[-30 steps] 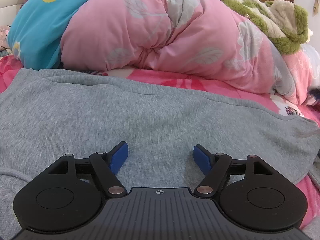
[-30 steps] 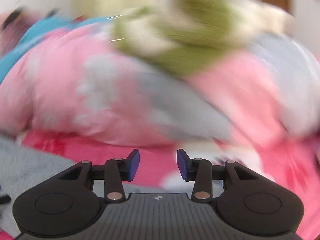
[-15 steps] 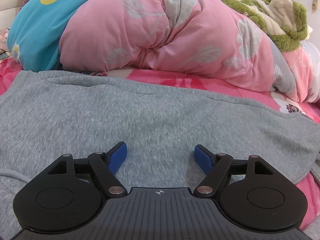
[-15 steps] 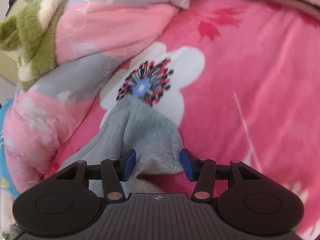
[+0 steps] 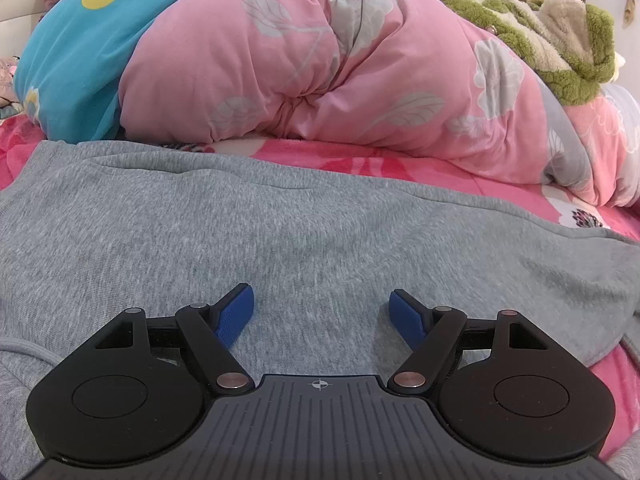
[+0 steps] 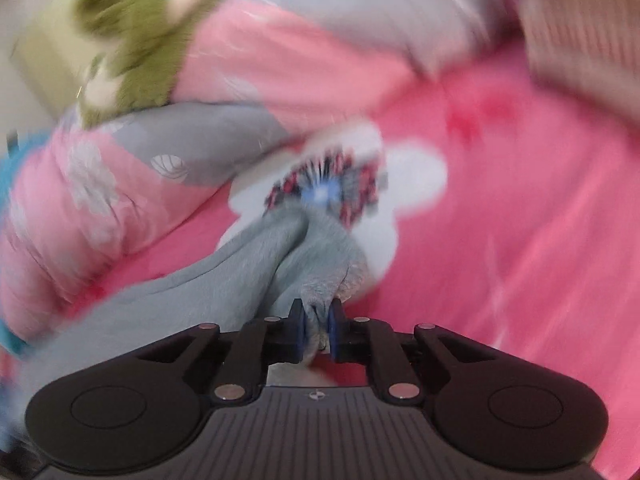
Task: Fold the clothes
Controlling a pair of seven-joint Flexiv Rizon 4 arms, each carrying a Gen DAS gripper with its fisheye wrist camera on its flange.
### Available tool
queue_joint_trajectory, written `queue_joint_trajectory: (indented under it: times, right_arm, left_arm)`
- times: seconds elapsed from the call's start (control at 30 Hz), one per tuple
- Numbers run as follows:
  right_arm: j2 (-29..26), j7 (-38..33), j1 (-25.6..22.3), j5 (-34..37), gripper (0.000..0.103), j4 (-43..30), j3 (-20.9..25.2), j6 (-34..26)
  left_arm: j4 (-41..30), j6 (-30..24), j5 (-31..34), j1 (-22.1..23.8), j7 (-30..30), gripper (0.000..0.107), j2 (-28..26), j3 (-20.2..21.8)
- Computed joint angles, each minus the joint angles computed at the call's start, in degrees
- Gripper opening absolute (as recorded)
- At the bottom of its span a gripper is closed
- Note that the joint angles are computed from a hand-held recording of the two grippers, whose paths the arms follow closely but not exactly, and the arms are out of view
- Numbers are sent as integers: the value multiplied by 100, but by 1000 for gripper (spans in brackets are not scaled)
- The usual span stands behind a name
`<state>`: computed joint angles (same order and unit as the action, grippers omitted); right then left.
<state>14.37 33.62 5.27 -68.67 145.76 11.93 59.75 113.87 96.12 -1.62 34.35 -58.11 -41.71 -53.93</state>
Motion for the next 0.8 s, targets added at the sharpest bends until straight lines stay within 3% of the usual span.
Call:
queue_joint_trajectory:
  times: [0.07, 0.17, 0.37, 0.6, 0.7, 0.8]
  right_arm:
    - [-164, -1091, 182, 338, 11, -339, 159, -890]
    - [-443, -2057, 319, 274, 11, -690, 134, -1761]
    - [-955, -3613, 469, -229, 10, -1200, -132, -2938]
    - [-1383, -4499, 285, -445, 10, -1485, -518, -3179]
    - [-1511, -4396, 173, -291, 10, -1487, -630, -3174]
    - [-1415, -3810, -47, -32, 13, -1245, -736, -2549]
  left_arm:
    - [-2, 0, 1, -2, 0, 76, -1, 1]
    - [-3, 2, 7, 2, 4, 76, -6, -1]
    - [3, 8, 12, 0, -4, 76, 1, 4]
    - [12, 15, 20, 2, -16, 76, 11, 3]
    - [11, 20, 24, -2, -19, 76, 10, 8]
    - [7, 18, 26, -5, -19, 76, 8, 11]
